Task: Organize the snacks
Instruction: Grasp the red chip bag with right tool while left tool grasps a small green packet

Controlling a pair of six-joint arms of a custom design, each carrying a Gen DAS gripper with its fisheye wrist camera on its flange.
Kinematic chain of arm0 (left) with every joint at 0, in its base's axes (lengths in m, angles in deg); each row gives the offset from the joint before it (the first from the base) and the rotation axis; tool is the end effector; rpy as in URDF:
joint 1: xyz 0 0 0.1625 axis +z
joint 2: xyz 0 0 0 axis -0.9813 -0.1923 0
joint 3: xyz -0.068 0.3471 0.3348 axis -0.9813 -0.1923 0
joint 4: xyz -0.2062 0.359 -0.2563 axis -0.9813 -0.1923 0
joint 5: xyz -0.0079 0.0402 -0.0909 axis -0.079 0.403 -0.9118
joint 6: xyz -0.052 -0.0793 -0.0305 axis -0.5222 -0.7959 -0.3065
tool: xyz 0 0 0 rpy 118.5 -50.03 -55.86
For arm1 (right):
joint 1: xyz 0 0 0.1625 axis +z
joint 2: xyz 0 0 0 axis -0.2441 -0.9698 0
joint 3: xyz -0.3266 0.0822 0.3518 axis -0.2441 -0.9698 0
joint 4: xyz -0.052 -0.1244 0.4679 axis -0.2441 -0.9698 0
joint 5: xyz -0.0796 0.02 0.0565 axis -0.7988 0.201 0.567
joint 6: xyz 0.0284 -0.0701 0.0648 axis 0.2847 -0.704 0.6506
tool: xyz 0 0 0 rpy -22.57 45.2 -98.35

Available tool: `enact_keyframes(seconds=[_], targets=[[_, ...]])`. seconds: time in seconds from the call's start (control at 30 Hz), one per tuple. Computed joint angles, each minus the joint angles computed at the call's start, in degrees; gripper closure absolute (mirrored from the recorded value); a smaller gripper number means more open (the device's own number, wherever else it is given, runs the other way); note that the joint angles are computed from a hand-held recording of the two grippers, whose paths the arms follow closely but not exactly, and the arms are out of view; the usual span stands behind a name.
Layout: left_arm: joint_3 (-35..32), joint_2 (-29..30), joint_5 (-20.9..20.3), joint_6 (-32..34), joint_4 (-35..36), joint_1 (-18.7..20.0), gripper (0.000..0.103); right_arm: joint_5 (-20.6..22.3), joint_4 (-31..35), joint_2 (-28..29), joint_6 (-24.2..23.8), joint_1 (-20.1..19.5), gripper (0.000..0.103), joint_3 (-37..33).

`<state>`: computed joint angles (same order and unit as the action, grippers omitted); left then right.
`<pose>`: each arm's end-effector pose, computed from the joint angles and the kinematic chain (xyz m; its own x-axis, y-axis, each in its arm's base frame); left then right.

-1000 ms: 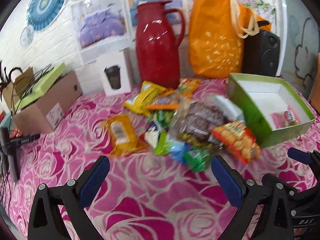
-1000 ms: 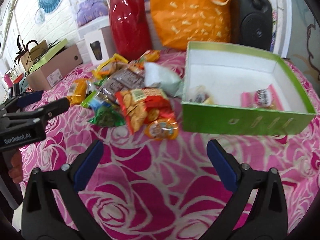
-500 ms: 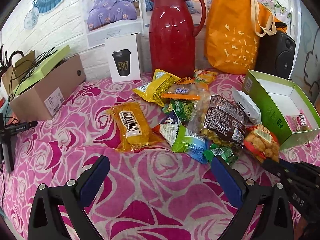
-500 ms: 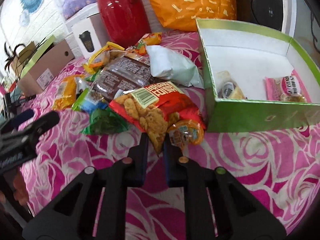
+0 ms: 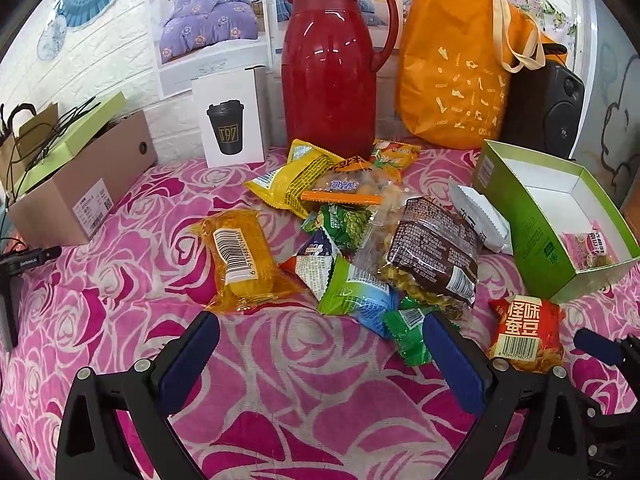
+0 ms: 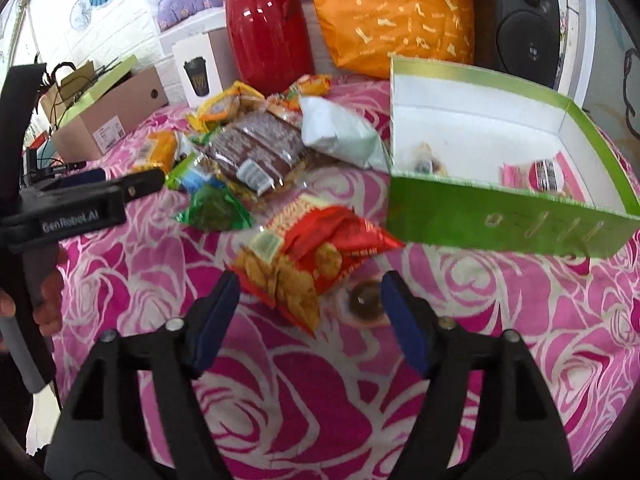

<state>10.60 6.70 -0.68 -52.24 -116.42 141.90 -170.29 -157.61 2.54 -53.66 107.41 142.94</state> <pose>-0.1922 -0.8145 0.0846 -0.6771 0.2506 -0.6919 0.6199 0.7009 -0.3528 0.1283 -0.7268 0.1143 -0.7902 -0.0411 0.6115 -0.4331 0.7434 -0.5097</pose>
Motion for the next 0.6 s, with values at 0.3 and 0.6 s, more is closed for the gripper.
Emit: enact_keyframes(seconds=[0.3,0.6], targets=[[-0.54,0.44,-2.0,-0.28,1.36,0.0,0.0,1.24,6.09,0.67,7.07,-1.1,0.065,-2.28],[-2.24,1.74,-3.99,-0.48,3.56,0.18,0.0,0.29,3.58,-1.75,4.6,-1.11,0.077,1.57]])
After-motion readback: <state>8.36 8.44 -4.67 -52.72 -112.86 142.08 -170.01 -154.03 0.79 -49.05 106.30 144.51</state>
